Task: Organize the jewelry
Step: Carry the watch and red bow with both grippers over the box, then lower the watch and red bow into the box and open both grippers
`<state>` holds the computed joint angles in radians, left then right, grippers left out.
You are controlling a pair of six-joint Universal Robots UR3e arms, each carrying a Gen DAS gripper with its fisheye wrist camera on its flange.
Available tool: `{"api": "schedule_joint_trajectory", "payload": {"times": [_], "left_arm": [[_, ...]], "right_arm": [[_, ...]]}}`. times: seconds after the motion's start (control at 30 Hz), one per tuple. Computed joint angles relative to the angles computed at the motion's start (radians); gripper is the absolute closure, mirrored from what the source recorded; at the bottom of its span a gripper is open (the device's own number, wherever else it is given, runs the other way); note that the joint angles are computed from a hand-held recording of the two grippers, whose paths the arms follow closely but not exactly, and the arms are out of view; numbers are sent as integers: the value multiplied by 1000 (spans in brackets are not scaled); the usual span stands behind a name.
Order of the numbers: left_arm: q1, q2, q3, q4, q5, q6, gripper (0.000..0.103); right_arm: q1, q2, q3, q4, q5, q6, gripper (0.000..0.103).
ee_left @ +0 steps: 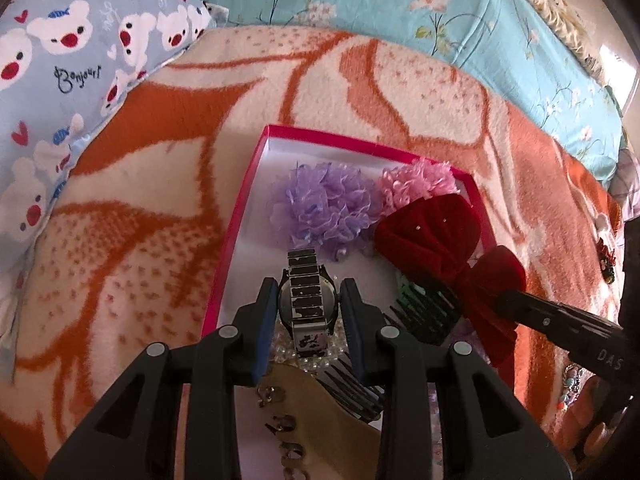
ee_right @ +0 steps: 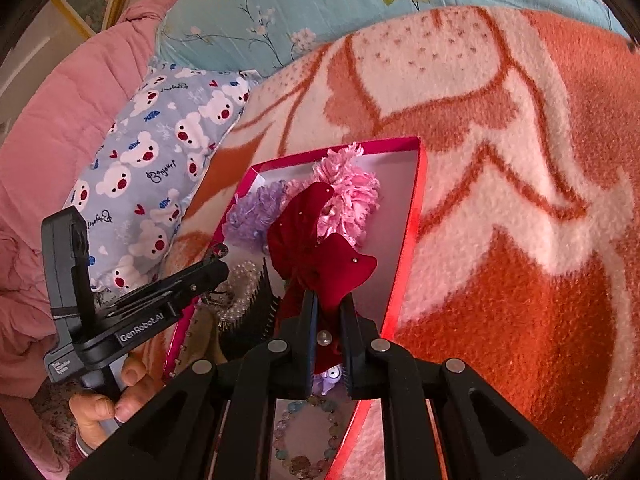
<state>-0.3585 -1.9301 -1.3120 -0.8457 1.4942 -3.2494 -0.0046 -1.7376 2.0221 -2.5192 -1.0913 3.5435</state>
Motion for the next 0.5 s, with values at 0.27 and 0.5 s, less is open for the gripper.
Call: {"api": "schedule_joint_trajectory", "payload": {"times": [0.27, 0.5], "left_arm": [[-6, -5, 4, -17, 7, -1, 74], [-9, -19, 34, -53, 11, 3, 74]], "right_arm": [[10, 18, -6, -2, -8, -1, 94], [48, 56, -41, 1, -40, 2, 93]]}}
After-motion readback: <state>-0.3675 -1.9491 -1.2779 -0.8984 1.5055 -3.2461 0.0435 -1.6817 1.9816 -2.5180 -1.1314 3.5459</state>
